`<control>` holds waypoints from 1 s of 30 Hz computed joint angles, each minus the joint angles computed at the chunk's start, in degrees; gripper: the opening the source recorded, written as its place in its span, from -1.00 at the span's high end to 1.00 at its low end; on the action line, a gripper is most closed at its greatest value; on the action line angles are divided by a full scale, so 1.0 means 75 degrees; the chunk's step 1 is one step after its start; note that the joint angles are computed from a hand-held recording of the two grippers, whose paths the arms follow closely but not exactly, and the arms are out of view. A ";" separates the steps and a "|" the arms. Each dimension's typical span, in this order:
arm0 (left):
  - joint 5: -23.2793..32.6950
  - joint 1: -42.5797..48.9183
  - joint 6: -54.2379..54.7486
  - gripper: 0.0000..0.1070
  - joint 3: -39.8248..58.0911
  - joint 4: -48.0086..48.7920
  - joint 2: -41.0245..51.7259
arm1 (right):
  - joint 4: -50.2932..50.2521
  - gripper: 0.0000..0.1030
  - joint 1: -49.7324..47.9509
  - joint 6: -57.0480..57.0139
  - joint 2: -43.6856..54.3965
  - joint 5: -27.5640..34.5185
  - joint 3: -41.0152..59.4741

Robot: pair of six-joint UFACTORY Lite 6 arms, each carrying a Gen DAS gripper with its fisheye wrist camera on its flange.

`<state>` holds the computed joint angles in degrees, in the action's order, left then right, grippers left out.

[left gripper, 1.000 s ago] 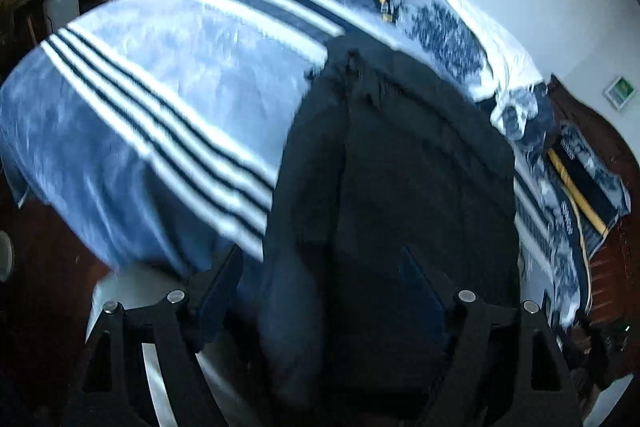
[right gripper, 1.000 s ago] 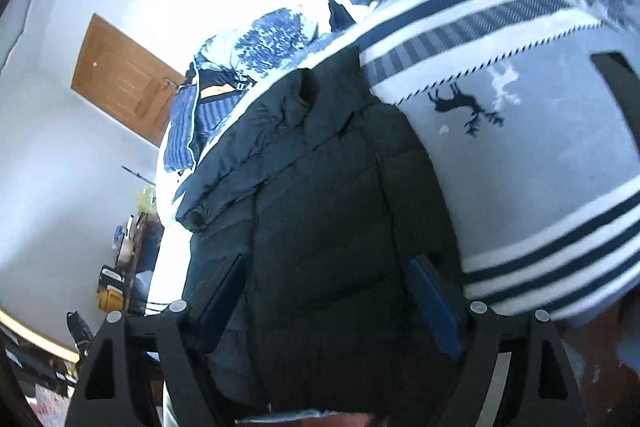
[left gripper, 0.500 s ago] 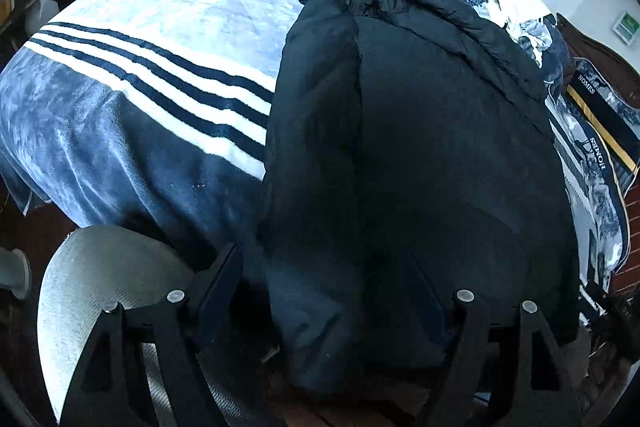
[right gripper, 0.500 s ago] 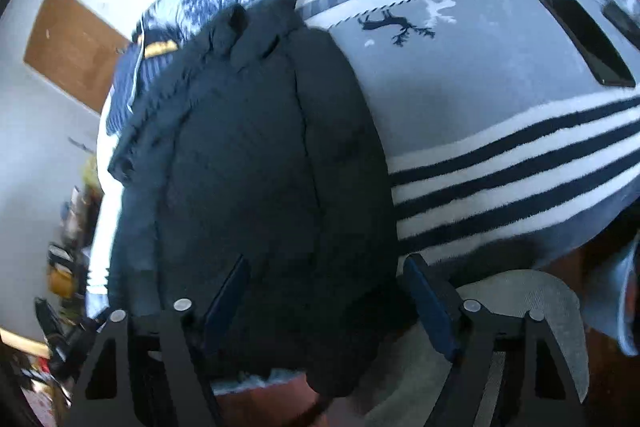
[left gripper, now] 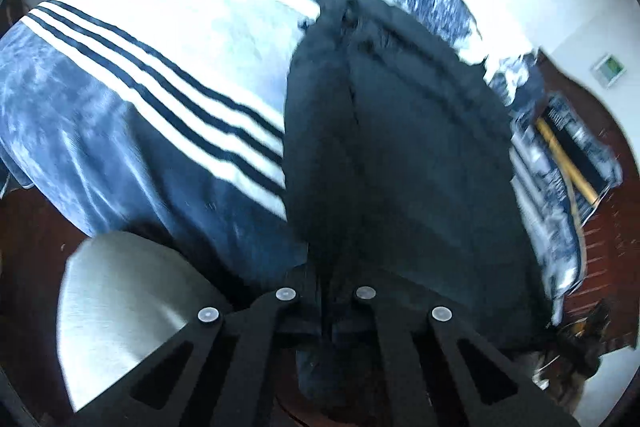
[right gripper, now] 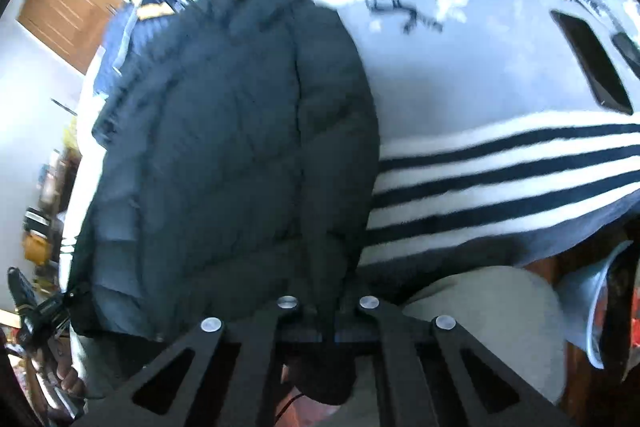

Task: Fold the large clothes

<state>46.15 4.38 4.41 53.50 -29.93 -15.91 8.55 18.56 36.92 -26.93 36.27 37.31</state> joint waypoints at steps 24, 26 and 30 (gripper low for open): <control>0.0332 0.0595 0.0570 0.95 0.0040 -0.0095 -0.0123 | 0.0776 0.96 0.0440 -0.0354 -0.0944 0.0316 0.0046; 0.0221 0.0508 0.0403 0.95 -0.0044 0.0079 -0.0097 | 0.0638 0.96 0.0475 -0.0253 -0.0897 0.0310 0.0096; -0.0037 0.0141 -0.0015 0.93 -0.0203 0.0632 -0.0151 | 0.0241 0.96 0.0717 0.0151 -0.0860 0.0311 0.0206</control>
<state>45.87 5.44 4.30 51.98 -25.19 -17.04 10.36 23.94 38.05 -33.38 38.60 38.86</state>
